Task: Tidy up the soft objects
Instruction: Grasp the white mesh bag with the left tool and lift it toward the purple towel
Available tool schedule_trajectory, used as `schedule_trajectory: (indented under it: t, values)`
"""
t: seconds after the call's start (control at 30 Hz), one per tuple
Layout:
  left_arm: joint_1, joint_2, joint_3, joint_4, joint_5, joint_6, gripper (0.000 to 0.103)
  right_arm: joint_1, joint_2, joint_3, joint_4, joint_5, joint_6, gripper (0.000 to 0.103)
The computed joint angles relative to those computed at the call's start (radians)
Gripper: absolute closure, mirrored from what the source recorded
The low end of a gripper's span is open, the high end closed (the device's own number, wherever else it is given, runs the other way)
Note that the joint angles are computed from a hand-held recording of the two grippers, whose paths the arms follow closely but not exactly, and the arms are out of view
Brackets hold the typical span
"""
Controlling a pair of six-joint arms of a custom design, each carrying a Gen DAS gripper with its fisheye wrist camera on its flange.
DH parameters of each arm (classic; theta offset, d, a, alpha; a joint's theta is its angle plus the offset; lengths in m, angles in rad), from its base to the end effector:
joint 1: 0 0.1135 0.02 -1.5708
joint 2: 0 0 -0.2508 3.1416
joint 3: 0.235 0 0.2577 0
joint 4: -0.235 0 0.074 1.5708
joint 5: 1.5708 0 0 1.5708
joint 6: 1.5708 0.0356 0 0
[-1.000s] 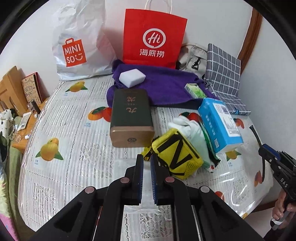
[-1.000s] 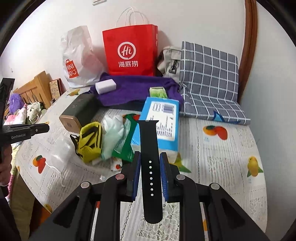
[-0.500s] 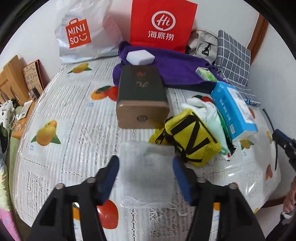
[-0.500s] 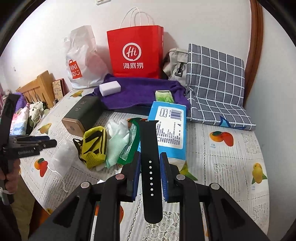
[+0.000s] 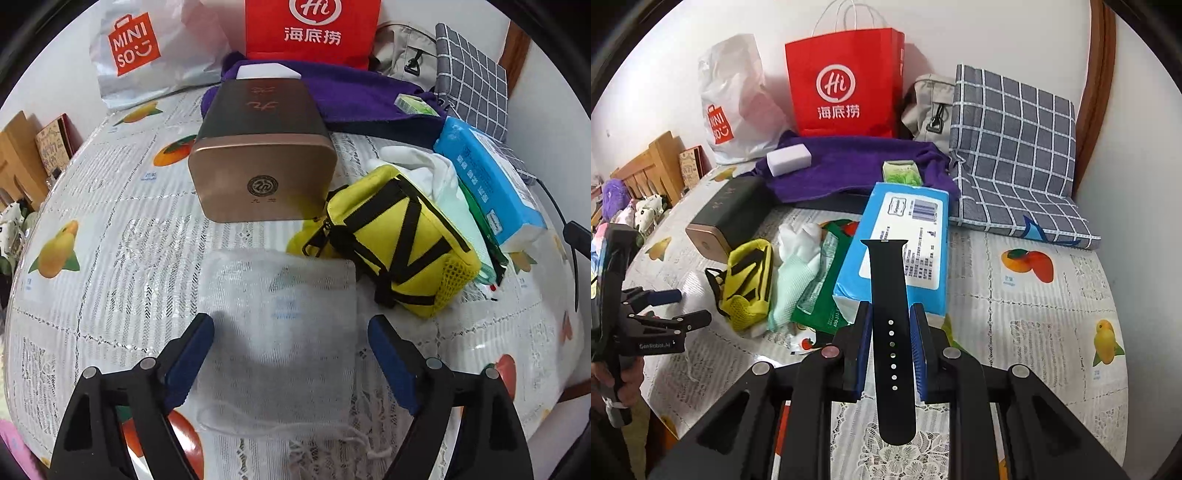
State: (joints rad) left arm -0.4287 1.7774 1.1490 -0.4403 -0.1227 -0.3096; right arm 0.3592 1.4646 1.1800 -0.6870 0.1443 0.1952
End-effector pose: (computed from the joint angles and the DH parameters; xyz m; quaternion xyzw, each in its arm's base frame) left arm 0.3311 -0.1466 0.1643 0.0423 0.9660 -0.0341 0.2527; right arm 0.2943 0.1050 0.2599 -0.0568 0.9515 0.0143 0.3020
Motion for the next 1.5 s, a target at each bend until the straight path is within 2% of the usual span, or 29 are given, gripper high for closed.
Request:
schedule_trajectory:
  t: [0.07, 0.1, 0.17, 0.2, 0.27, 0.53, 0.7, 0.9, 1.23, 1.5]
  values:
    - [-0.014, 0.01, 0.005, 0.002, -0.053, 0.008, 0.029, 0.003, 0.014, 0.005, 0.0, 0.002, -0.004, 0.083]
    - [-0.017, 0.007, 0.0, 0.008, -0.069, 0.009, 0.037, 0.004, 0.021, 0.01, -0.001, 0.002, -0.004, 0.083]
    - [-0.006, 0.0, 0.005, 0.004, -0.065, -0.007, 0.067, 0.008, 0.03, 0.016, -0.002, 0.002, -0.007, 0.083]
    - [0.002, 0.002, 0.017, -0.012, -0.063, -0.01, 0.073, 0.009, 0.033, 0.019, -0.003, 0.002, -0.008, 0.083]
    - [0.021, 0.004, 0.034, -0.036, -0.044, -0.005, 0.094, 0.012, 0.038, 0.027, -0.004, 0.0, -0.01, 0.083]
    - [0.081, -0.079, 0.037, -0.064, 0.064, -0.015, 0.096, 0.004, 0.065, 0.09, -0.011, -0.023, -0.021, 0.083]
    - [0.083, -0.105, 0.081, -0.104, 0.035, -0.002, 0.096, -0.009, 0.109, 0.148, -0.012, -0.055, -0.035, 0.083]
    - [0.091, -0.079, 0.2, -0.171, 0.012, 0.022, 0.096, -0.034, 0.178, 0.241, -0.011, -0.091, -0.049, 0.083]
    - [0.114, 0.091, 0.507, -0.268, -0.001, 0.041, 0.096, -0.094, 0.368, 0.498, -0.068, -0.138, -0.073, 0.083]
    - [0.133, 0.322, 0.854, -0.382, 0.027, 0.057, 0.096, -0.131, 0.546, 0.744, -0.12, -0.168, -0.072, 0.083]
